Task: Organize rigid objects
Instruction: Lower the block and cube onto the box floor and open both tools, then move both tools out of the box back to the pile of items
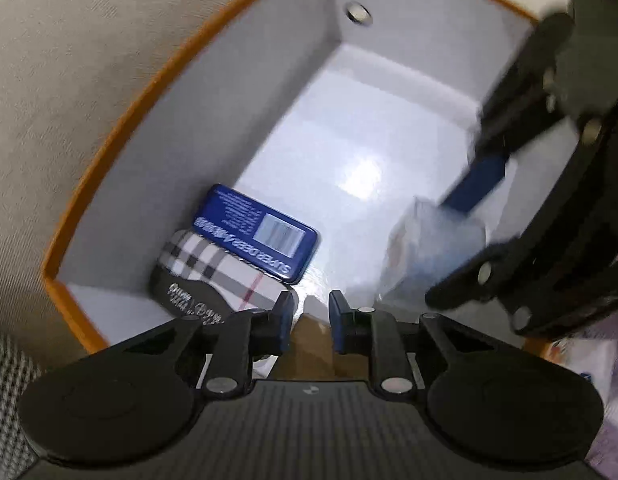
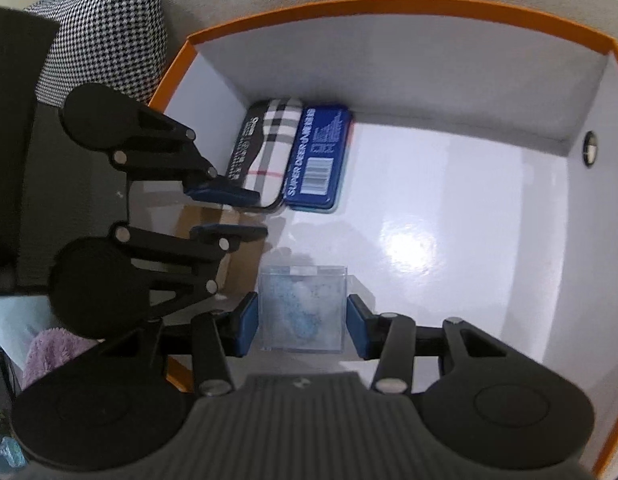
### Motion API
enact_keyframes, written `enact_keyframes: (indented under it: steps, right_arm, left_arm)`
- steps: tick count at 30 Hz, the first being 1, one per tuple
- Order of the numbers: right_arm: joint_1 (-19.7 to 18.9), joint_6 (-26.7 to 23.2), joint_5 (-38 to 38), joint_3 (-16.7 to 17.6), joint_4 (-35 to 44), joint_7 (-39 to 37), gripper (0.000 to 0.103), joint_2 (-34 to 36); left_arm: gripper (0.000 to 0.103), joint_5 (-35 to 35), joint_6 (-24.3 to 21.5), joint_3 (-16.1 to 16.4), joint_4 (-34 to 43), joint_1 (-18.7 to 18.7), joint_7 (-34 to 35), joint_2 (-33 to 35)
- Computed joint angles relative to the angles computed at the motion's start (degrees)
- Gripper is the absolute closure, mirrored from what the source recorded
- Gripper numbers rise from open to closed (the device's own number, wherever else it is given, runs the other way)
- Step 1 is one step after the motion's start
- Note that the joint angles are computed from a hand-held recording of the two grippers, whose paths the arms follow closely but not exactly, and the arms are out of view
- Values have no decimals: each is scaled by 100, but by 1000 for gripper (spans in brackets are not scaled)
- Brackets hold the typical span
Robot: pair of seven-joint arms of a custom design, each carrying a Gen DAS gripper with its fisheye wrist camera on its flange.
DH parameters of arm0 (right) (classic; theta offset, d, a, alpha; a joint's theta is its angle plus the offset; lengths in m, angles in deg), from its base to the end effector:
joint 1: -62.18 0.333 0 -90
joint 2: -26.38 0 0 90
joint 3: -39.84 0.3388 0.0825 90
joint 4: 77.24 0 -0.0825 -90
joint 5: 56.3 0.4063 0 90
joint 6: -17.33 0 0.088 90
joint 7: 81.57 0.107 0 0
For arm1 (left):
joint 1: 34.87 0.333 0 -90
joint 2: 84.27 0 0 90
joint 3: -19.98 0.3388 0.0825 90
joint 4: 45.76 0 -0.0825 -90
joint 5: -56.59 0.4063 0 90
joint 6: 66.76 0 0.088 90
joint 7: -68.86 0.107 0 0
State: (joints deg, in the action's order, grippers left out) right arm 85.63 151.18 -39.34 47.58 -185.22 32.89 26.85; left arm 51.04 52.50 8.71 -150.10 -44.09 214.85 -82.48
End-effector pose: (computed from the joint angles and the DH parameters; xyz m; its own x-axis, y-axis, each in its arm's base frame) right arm 0.5301 0.3261 0.5626 0.0189 -0.9080 -0.4185 -0.9638 0.0949 -0.2493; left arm 0.5760 -0.2190 0.5518 -0.9504 -0.2819 -0.1313 -0.2516 0.9452 -0.2081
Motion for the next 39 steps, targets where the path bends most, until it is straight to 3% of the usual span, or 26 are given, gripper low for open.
enact_keyframes:
  steps: [4,8,11,17,28,34,39]
  right_arm:
    - [-14,-60,619,-2,58,-228,55,109]
    - [12,-224,713,16,252,-323,55,275]
    - [35,-466,574,16,482,-336,55,421]
    - [71,-666,470,5,801,-300,55,680]
    - [156,-1156,-86,-38,1163,209,55,798]
    - [253,-670,-658,-104,971,1188,55,699]
    - [205,-205,-532,-73,719,1468,52,614]
  left_arm:
    - [75,-882,27,152,-55,169,-154,-247]
    - [68,-1583,588,291,-369,260,-830,-600]
    - [66,-1562,1136,370,-714,296,-1585,-920]
    - [62,-1455,1899,559,-1291,283,-2462,-1282]
    - [63,-2149,1238,937,-1547,293,-2844,-1390]
    - [69,-2374,1010,927,-1532,364,-2867,-1375]
    - [70,-2452,965,918,-1545,385,-2835,-1395]
